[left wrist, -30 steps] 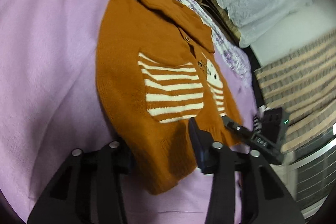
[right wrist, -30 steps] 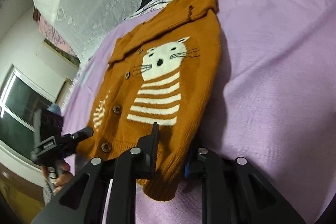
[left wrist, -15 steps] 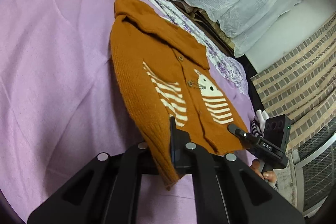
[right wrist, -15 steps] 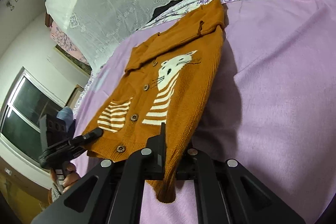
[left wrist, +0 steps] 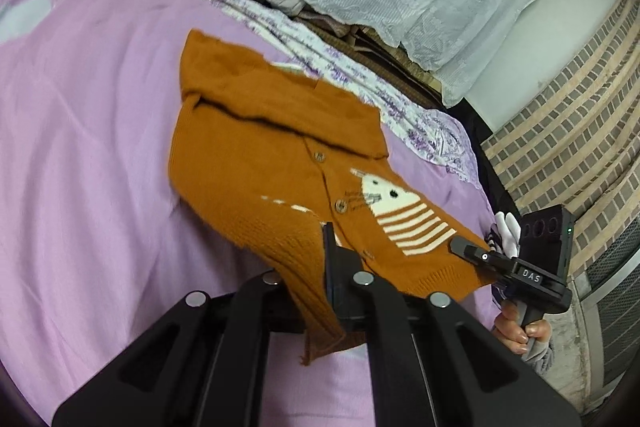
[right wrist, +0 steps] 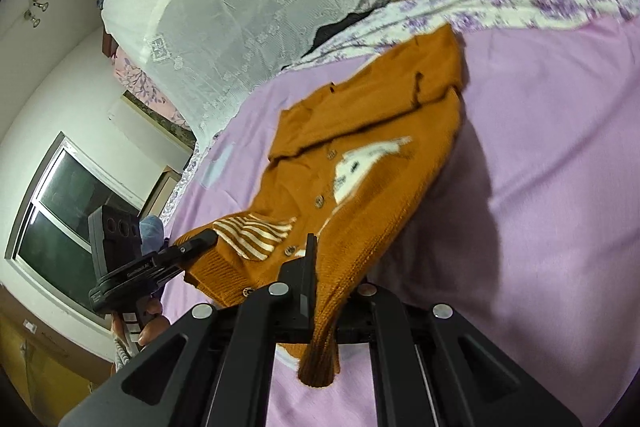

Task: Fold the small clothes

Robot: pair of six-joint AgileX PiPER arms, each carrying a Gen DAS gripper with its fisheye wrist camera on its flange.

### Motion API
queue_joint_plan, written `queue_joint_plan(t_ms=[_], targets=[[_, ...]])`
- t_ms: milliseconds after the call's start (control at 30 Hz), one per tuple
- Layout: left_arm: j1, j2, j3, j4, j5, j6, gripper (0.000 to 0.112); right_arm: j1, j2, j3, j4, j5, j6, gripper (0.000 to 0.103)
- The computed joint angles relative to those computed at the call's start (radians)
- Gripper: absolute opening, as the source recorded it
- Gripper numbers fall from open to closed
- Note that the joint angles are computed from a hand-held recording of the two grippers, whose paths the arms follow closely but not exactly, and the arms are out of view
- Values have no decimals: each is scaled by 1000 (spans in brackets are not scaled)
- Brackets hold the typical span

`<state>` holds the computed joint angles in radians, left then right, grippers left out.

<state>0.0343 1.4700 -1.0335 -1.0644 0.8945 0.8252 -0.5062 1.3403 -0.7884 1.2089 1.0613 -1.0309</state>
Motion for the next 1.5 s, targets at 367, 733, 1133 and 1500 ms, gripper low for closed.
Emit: queue_joint_plan(t_ms=[367, 733, 1133, 1500], targets=[[-53, 92, -200, 75, -35, -121, 4, 55, 107, -183, 7, -24, 116, 5], [-80, 235, -405, 139, -30, -235, 4, 106, 270, -382, 11, -46, 219, 5], [-117, 426, -700, 258, -19, -400, 4, 138, 471, -628, 9, -68, 324, 5], [-136, 719, -1091, 385, 55, -609, 5, 183, 725, -936, -78, -101, 521, 8]])
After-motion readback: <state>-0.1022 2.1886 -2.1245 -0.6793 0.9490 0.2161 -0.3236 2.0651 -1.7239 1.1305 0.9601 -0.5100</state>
